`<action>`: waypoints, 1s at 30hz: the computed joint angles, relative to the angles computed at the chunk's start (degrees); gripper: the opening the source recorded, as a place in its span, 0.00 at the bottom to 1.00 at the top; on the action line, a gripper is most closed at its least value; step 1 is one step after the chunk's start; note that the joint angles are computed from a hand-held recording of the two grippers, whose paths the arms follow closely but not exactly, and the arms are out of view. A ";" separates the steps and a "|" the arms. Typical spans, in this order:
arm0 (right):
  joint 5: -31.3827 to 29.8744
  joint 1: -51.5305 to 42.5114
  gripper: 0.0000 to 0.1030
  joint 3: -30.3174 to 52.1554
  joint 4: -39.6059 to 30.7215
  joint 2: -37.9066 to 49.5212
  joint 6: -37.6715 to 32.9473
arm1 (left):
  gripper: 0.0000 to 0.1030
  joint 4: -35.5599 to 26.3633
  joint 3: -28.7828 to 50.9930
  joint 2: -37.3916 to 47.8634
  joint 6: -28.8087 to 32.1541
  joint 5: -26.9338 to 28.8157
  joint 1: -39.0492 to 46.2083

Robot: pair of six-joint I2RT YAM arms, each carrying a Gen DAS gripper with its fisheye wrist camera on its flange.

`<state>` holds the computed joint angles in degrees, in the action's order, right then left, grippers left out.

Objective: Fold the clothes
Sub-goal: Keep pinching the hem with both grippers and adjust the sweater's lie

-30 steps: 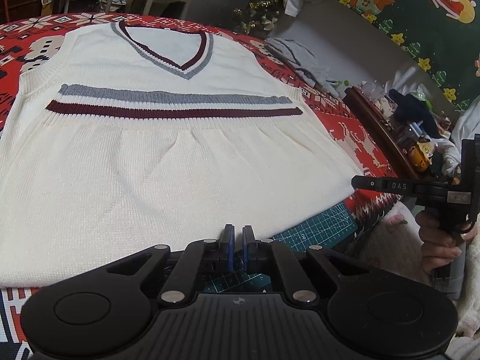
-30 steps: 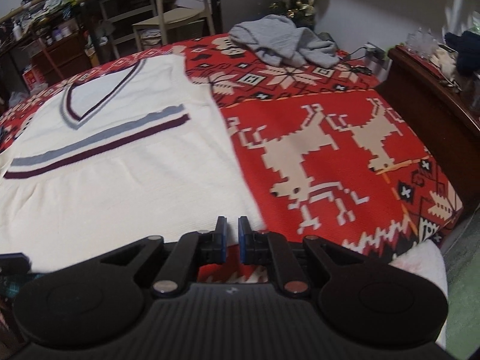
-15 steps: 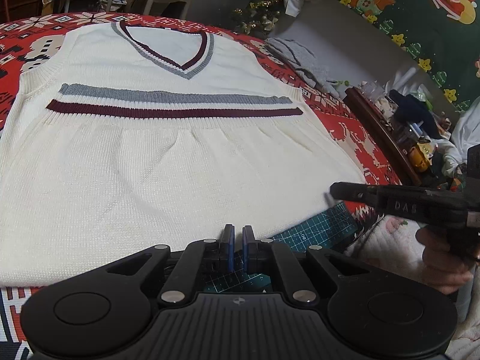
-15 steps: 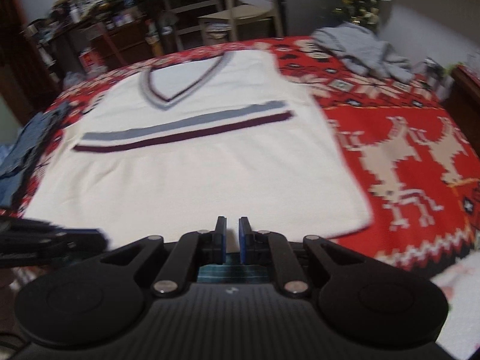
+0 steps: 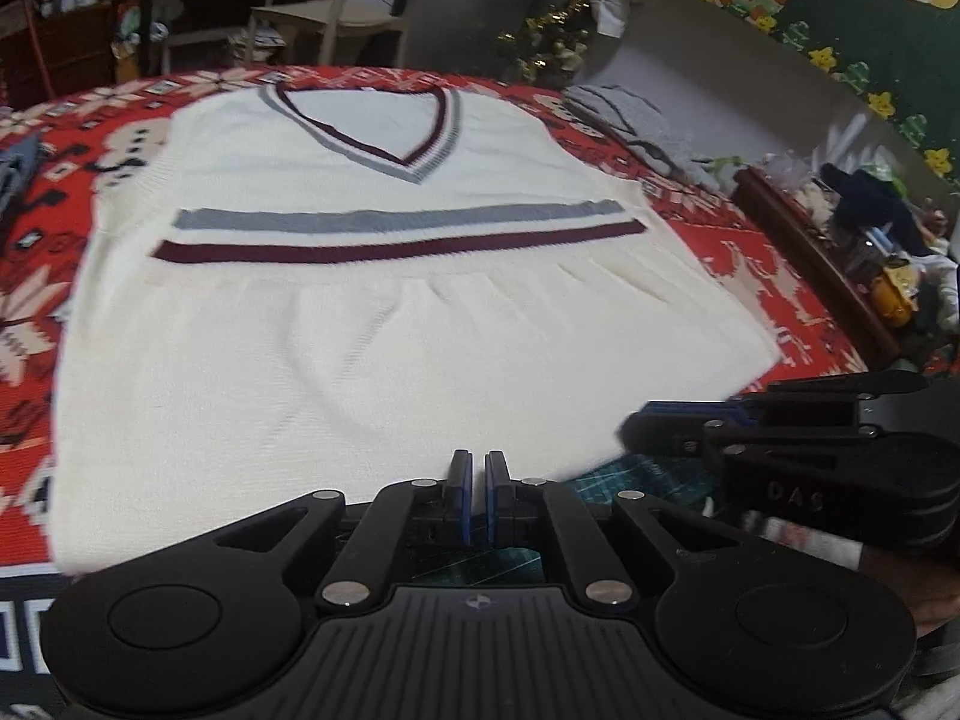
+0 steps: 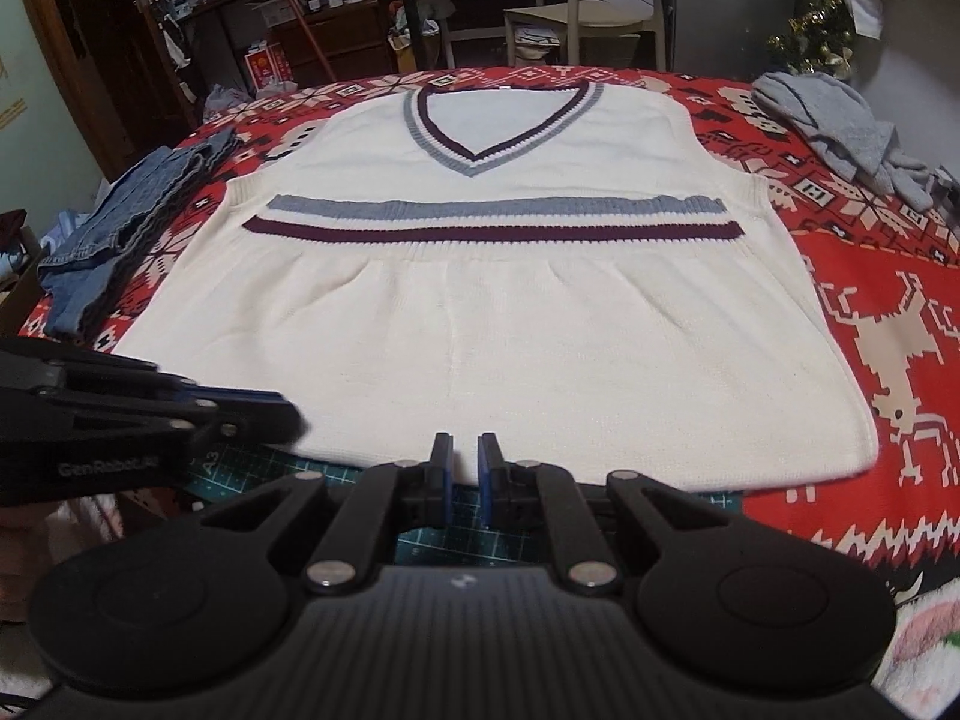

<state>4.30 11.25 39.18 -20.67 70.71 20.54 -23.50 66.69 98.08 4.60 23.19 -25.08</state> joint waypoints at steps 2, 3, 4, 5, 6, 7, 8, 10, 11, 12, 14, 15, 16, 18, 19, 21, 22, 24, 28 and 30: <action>-0.65 -1.05 0.09 -0.27 0.14 -0.15 0.00 | 0.05 -0.14 -0.07 -0.41 -0.52 -0.98 0.86; -0.92 -1.50 0.09 -0.39 0.20 -0.23 0.01 | 0.05 -0.16 -0.09 -0.48 -0.75 -1.75 1.22; -0.97 -1.68 0.09 -0.48 0.26 -0.34 0.08 | 0.05 -0.29 -0.02 -0.44 -1.00 -2.38 1.66; -1.04 -1.86 0.09 -0.56 0.31 -0.44 0.12 | 0.05 -0.59 0.15 -0.36 -1.33 -2.78 2.18; -1.12 -2.03 0.09 -0.62 0.34 -0.49 0.04 | 0.05 -0.95 0.39 -0.25 -1.67 -3.12 2.74; -1.13 -2.16 0.09 -0.68 0.39 -0.52 -0.03 | 0.05 -1.24 0.44 -0.35 -1.88 -3.33 3.40; -1.15 -2.20 0.09 -0.77 0.49 -0.54 0.06 | 0.05 -1.30 0.35 -0.51 -1.99 -3.89 3.98; -1.27 -2.34 0.09 -0.91 0.63 -0.58 0.18 | 0.05 -1.23 0.08 -0.83 -2.21 -5.18 5.04; -1.36 -2.52 0.09 -0.99 0.67 -0.65 0.25 | 0.05 -1.47 0.27 -0.69 -2.28 -5.60 5.67; -1.45 -2.70 0.09 -1.06 0.71 -0.71 0.32 | 0.05 -1.64 0.38 -0.69 -2.48 -5.87 6.38; -1.53 -3.01 0.09 -1.08 0.73 -0.71 0.47 | 0.05 -1.80 0.63 -0.63 -2.90 -6.69 7.79; -1.50 -3.14 0.09 -1.11 0.78 -0.72 0.42 | 0.05 -1.83 0.81 -0.50 -3.08 -7.44 8.46; -1.65 -3.37 0.09 -1.17 0.82 -0.78 0.38 | 0.05 -1.87 1.01 -0.34 -3.25 -8.22 9.12; -1.90 -3.76 0.09 -1.27 0.86 -0.86 0.38 | 0.05 -2.22 1.56 0.11 -3.49 -8.93 10.82; -1.90 -3.79 0.09 -1.29 0.88 -0.86 0.42 | 0.05 -2.46 1.82 0.28 -3.54 -9.05 11.76; -1.81 -3.76 0.09 -1.26 0.91 -0.78 0.41 | 0.04 -2.90 2.16 0.23 -3.09 -8.78 13.48; -1.86 -3.85 0.09 -1.24 0.96 -0.72 0.34 | 0.03 -3.41 2.43 0.21 -2.68 -7.84 14.39; -2.17 -4.21 0.09 -1.16 1.01 -0.59 0.32 | 0.03 -4.02 2.34 -0.27 -2.47 -6.65 15.60; -2.23 -3.94 0.10 -0.91 1.03 -0.43 0.30 | 0.06 -4.44 1.13 -2.12 -2.00 -5.83 15.60; -2.03 -2.67 0.10 -0.58 1.21 0.00 -0.27 | 0.07 -4.26 0.53 -2.96 -1.65 -4.21 15.09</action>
<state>2.27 8.58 38.60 -19.46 70.71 20.27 -27.76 67.22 95.12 2.95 18.97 -9.99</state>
